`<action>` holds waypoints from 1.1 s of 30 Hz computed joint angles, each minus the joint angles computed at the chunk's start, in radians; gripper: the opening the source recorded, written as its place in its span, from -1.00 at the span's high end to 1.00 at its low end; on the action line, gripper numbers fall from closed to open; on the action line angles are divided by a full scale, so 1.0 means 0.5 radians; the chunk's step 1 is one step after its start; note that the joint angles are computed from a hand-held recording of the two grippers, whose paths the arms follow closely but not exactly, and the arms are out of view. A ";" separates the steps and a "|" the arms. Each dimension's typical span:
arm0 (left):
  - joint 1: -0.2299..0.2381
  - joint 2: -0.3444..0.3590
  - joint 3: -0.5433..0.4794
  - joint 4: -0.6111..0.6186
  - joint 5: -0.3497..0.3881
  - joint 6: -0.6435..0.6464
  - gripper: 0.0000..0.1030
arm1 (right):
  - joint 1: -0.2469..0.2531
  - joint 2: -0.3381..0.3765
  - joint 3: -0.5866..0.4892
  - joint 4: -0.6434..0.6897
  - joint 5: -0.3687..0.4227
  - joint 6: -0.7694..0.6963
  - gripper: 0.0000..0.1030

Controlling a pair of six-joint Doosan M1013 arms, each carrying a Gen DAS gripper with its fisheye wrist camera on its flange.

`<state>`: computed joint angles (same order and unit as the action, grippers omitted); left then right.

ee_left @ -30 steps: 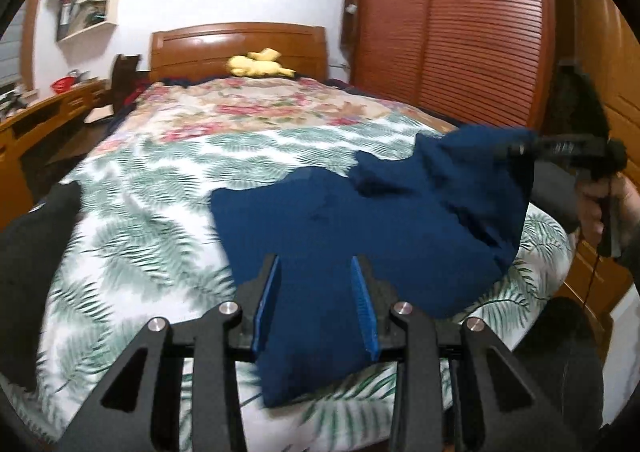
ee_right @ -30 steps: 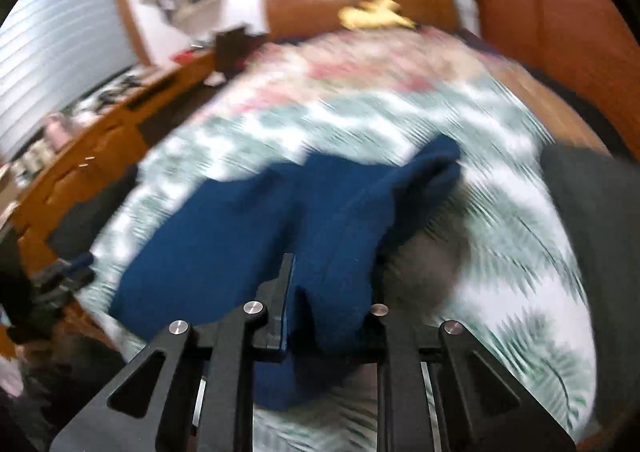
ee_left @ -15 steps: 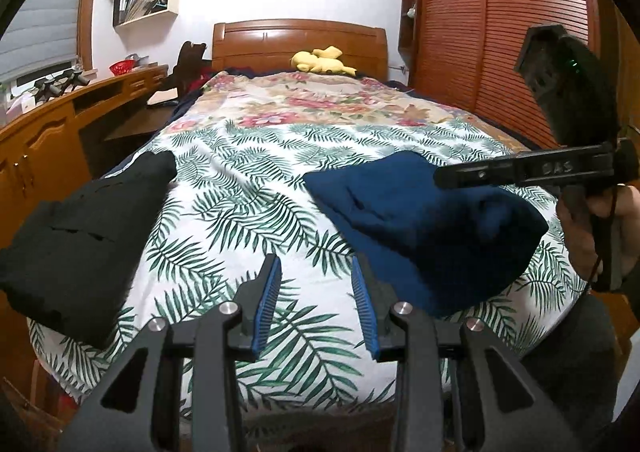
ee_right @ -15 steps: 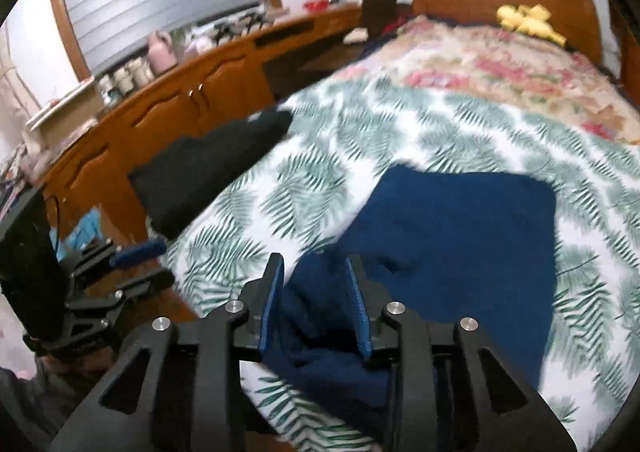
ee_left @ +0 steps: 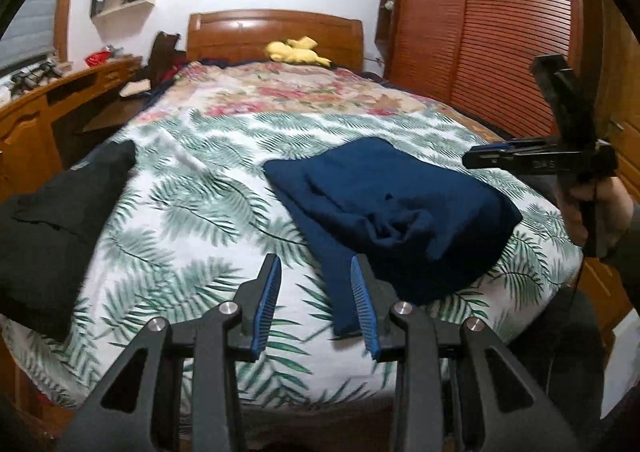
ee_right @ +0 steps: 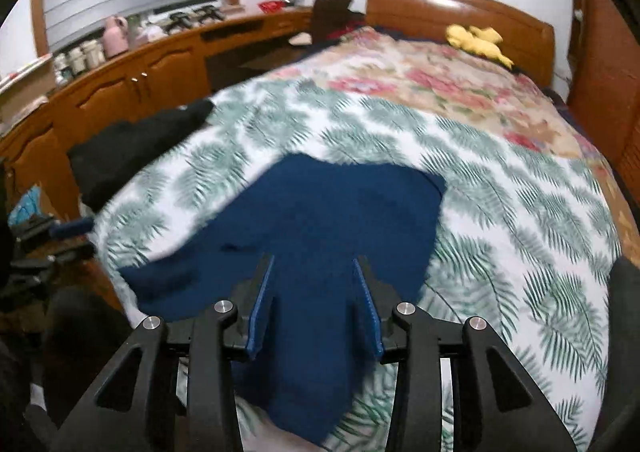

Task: Fold large clothes
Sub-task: 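Grasp the folded blazer bundle with both tools and lift it, then carry the folded blazer with both tools to the bed's side and release it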

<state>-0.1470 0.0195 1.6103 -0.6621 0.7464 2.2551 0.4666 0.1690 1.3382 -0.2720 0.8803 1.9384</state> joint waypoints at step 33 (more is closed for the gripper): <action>-0.139 0.155 -0.027 0.081 0.159 -0.226 0.40 | -0.615 0.497 -0.374 1.200 0.208 -0.383 -0.04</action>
